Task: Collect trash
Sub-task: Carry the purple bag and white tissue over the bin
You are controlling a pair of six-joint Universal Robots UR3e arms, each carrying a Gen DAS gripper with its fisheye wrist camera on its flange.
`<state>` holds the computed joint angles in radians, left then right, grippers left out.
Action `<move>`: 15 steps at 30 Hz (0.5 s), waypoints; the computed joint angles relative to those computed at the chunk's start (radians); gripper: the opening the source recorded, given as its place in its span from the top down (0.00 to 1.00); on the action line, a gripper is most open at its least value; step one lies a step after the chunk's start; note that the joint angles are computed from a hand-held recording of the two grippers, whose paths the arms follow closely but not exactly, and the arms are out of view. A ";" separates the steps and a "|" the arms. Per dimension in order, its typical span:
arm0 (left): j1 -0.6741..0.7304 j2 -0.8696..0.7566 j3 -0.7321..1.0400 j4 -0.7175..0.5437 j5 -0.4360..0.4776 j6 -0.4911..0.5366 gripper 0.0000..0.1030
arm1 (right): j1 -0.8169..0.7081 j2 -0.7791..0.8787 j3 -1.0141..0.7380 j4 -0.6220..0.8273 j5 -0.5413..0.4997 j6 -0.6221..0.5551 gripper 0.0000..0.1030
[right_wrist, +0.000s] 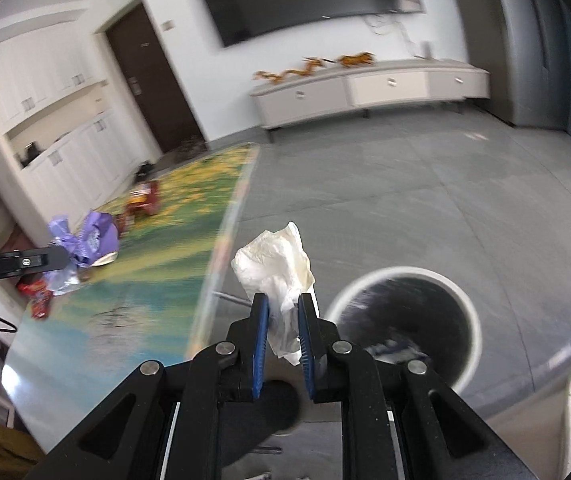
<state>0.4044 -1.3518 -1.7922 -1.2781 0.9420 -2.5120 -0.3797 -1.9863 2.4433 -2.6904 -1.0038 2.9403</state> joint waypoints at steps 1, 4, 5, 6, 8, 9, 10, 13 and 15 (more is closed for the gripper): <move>-0.067 -0.050 0.023 0.051 0.019 -0.050 0.65 | -0.032 0.006 0.007 0.005 0.003 -0.010 0.85; -0.229 -0.202 0.117 0.147 0.064 -0.170 0.65 | -0.088 0.040 0.026 -0.014 -0.005 -0.025 0.85; -0.274 -0.245 0.145 0.175 0.082 -0.200 0.65 | -0.100 0.061 0.029 -0.028 -0.011 -0.027 0.84; -0.319 -0.295 0.178 0.202 0.102 -0.229 0.65 | -0.107 0.093 0.033 -0.054 -0.025 -0.024 0.84; -0.400 -0.398 0.258 0.239 0.141 -0.281 0.65 | -0.111 0.146 0.034 -0.097 -0.046 -0.018 0.84; -0.435 -0.449 0.301 0.253 0.159 -0.312 0.65 | -0.113 0.175 0.031 -0.118 -0.054 -0.015 0.84; -0.472 -0.512 0.360 0.259 0.175 -0.348 0.65 | -0.115 0.215 0.027 -0.148 -0.066 -0.008 0.84; -0.547 -0.656 0.508 0.252 0.205 -0.419 0.64 | -0.124 0.304 0.009 -0.212 -0.088 0.008 0.84; -0.580 -0.733 0.594 0.230 0.210 -0.449 0.64 | -0.129 0.354 -0.012 -0.236 -0.095 0.014 0.81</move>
<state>-0.1758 -2.0847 -1.1986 -1.0477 1.1519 -2.9607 -0.5090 -1.6323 2.4312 -2.9267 -1.0984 2.9542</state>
